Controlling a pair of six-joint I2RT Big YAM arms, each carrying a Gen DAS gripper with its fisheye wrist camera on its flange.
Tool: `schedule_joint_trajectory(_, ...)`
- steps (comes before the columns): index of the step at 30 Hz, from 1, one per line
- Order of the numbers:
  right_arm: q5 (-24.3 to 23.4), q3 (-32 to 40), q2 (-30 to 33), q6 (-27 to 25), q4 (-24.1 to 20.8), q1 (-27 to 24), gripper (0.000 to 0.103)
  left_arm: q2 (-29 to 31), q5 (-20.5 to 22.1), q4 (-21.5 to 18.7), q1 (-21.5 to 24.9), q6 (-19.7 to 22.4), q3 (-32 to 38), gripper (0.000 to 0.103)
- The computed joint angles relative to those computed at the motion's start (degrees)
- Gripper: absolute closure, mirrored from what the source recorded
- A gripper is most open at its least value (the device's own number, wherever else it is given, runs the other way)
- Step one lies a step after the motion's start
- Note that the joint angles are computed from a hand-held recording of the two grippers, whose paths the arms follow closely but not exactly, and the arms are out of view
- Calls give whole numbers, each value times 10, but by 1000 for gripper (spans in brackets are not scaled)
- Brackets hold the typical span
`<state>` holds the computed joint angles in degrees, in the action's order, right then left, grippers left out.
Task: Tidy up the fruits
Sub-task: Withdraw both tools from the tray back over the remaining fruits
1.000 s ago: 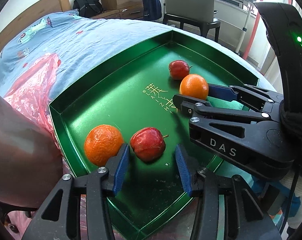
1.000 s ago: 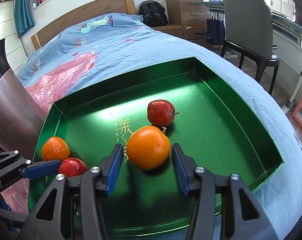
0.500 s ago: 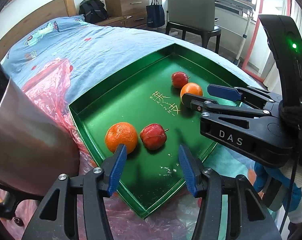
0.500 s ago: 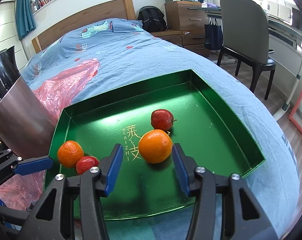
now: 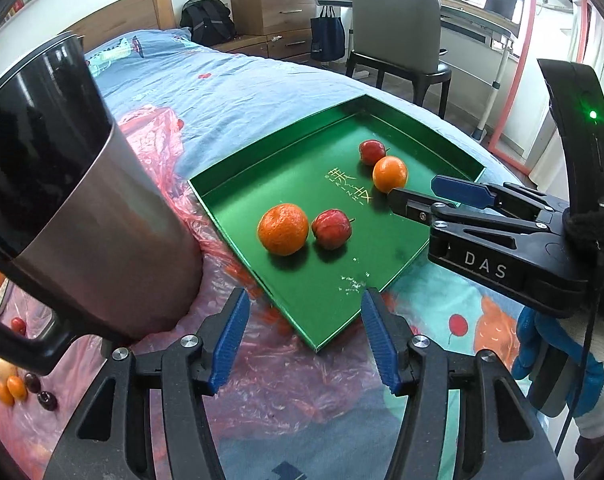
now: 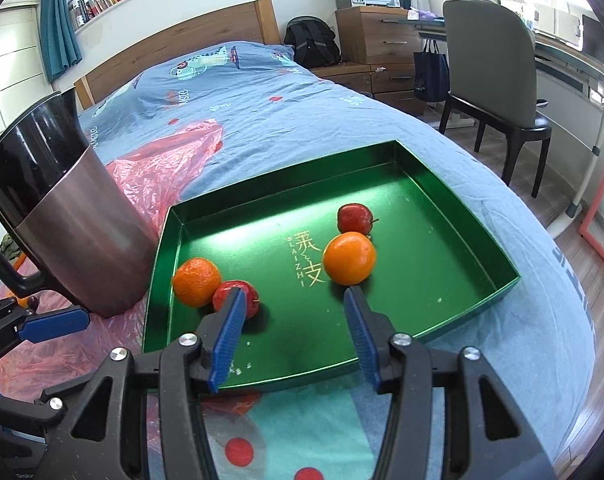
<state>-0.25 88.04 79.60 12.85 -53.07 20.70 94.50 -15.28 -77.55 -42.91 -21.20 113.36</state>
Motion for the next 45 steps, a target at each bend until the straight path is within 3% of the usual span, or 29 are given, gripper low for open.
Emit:
schedule_joint_trajectory(23,17,-20,-53,34,-23,125,14,-166,-72,-44,-27,-76,-165,51)
schedule_joint_trajectory(45,68,-9,-63,52,-59,251,14,-337,-112,-103,-7,-193,-306,51)
